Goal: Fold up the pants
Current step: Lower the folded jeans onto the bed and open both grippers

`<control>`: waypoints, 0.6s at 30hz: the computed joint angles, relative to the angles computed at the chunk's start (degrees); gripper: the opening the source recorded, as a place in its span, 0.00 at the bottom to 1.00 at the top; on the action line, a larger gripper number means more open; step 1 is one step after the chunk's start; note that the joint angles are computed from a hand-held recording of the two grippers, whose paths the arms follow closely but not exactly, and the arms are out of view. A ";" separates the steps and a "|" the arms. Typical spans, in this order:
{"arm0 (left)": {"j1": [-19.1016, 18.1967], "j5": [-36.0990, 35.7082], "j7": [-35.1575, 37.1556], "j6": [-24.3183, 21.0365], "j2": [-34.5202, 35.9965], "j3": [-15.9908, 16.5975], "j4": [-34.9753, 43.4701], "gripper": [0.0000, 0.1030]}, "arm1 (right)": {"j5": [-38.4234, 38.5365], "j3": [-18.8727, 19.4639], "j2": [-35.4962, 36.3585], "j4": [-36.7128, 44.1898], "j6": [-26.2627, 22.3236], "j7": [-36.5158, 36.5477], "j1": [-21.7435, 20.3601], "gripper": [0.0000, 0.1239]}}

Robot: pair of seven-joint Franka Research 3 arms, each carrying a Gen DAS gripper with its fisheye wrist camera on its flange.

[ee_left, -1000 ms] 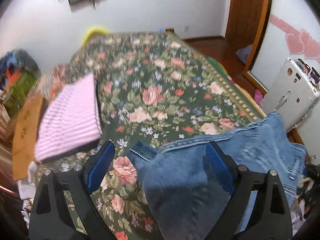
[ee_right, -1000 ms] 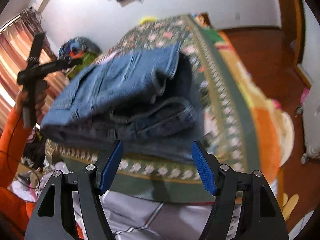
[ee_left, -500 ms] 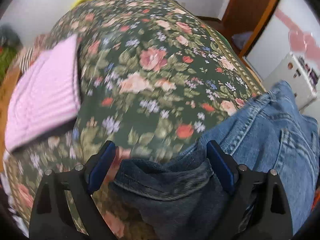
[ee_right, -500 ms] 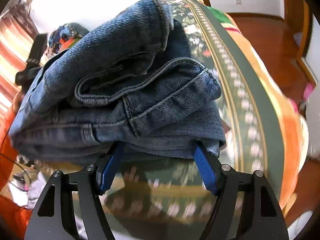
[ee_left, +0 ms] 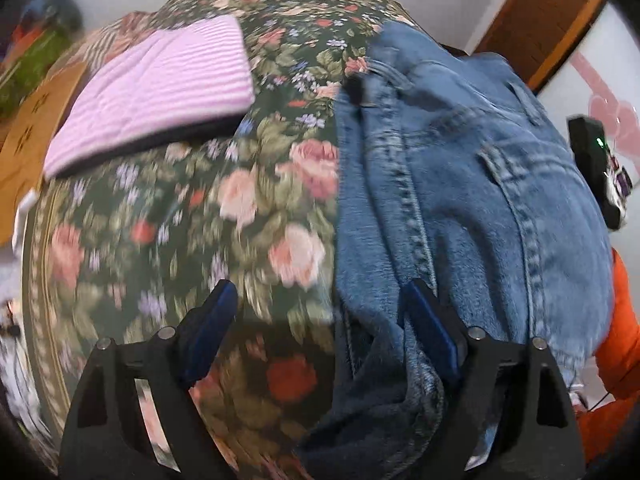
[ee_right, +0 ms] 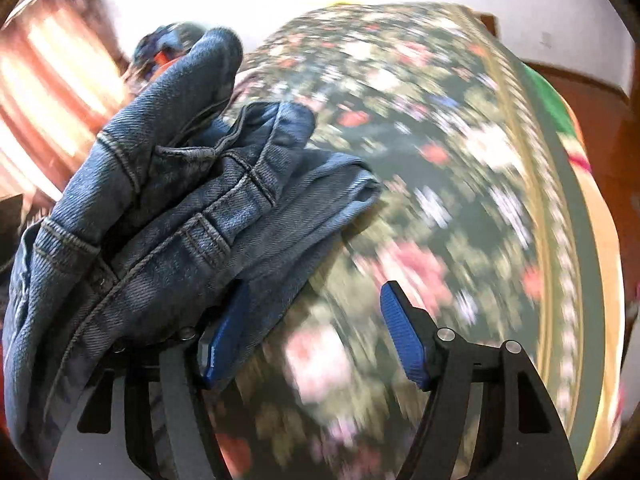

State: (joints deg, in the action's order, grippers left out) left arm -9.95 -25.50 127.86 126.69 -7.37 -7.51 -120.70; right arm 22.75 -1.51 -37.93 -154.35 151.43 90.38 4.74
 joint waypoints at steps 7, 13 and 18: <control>-1.12 -2.01 -1.41 3.99 -4.83 0.96 -4.74 0.75 | -5.05 1.23 -4.30 0.27 -5.90 1.23 -4.22 0.53; -2.55 -4.69 1.18 6.08 -4.59 2.15 -0.51 0.76 | -9.01 3.19 -11.32 -0.05 -8.02 6.11 -8.26 0.53; -3.37 -6.84 3.32 7.97 -0.04 0.51 6.17 0.79 | -8.96 3.61 -11.29 1.02 -3.25 6.81 -6.60 0.54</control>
State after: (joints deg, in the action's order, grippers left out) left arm -13.32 -32.34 131.18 134.66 -7.41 -7.00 -114.53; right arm 13.78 2.11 -49.22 -153.33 148.19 97.19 -1.85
